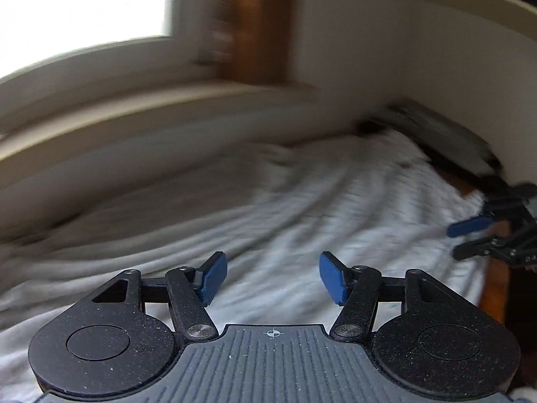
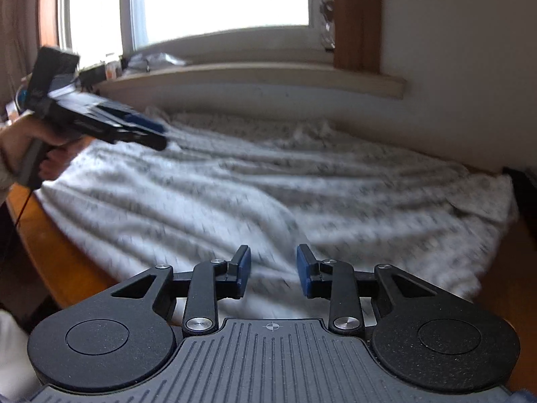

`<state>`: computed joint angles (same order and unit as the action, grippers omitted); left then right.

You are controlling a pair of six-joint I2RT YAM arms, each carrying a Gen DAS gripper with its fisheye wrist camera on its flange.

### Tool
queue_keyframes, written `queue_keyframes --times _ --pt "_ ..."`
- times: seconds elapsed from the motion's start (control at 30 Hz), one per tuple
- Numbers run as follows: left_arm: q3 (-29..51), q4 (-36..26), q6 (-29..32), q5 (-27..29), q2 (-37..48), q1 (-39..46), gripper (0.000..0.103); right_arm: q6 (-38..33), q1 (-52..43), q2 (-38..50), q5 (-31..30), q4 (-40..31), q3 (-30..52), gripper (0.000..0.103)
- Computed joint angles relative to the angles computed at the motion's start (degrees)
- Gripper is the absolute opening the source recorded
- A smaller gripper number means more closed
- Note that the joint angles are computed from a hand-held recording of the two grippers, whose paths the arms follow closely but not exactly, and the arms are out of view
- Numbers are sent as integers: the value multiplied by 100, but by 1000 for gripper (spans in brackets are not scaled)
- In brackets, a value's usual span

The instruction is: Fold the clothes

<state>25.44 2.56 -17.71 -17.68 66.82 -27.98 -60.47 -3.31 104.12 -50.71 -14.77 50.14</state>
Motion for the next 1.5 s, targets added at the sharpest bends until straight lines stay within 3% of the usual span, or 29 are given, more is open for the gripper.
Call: queue_keyframes --times 0.07,0.17,0.33,0.43,0.5,0.53,0.6,0.8,0.87,0.9,0.93,1.0,1.13,1.27,1.43,1.5 --pt "397 374 222 296 830 -72 65 -487 -201 170 79 -770 346 31" --pt "967 580 473 610 1689 -156 65 -1102 -452 175 25 -1380 490 31" --pt "1593 723 776 1108 2508 -192 62 -1488 -509 103 84 -1485 535 34" --pt "1707 820 880 1300 2682 -175 39 -1565 -472 268 107 -1479 774 38" --pt "1712 821 926 1425 2669 -193 15 -1643 -446 402 116 -1542 976 45" --pt "1701 829 967 1476 2649 -209 12 -1683 -431 444 146 -1554 1048 51" --pt "1698 856 1017 1316 2621 -299 4 -1763 -398 518 214 -1571 1181 53" --pt "1684 935 1055 1104 2522 -415 3 -1944 -226 882 477 -2146 1836 52" --pt "1702 954 1027 953 2531 -460 2 -1992 -184 943 601 -2235 1947 40" --pt "1685 1004 992 864 2519 -480 2 -2010 -181 926 664 -2215 1936 23" --pt "1666 1059 957 779 2507 -499 2 -2027 -178 908 727 -2193 1924 14" --pt "1571 1262 867 644 2459 -520 2 -2060 -313 681 544 -1954 1661 5" --pt "1619 1280 550 774 2477 -370 2 -2555 -838 342 -351 -2251 1351 3" --pt "1909 793 515 577 2701 -409 5 -3022 -1215 138 -556 -2199 865 2" --pt "1620 846 341 -129 2344 -839 21 -3204 -1401 66 -519 -1798 413 3" --pt "1542 862 259 -193 2178 -1123 32 -3183 -1442 70 -544 -1763 351 3"
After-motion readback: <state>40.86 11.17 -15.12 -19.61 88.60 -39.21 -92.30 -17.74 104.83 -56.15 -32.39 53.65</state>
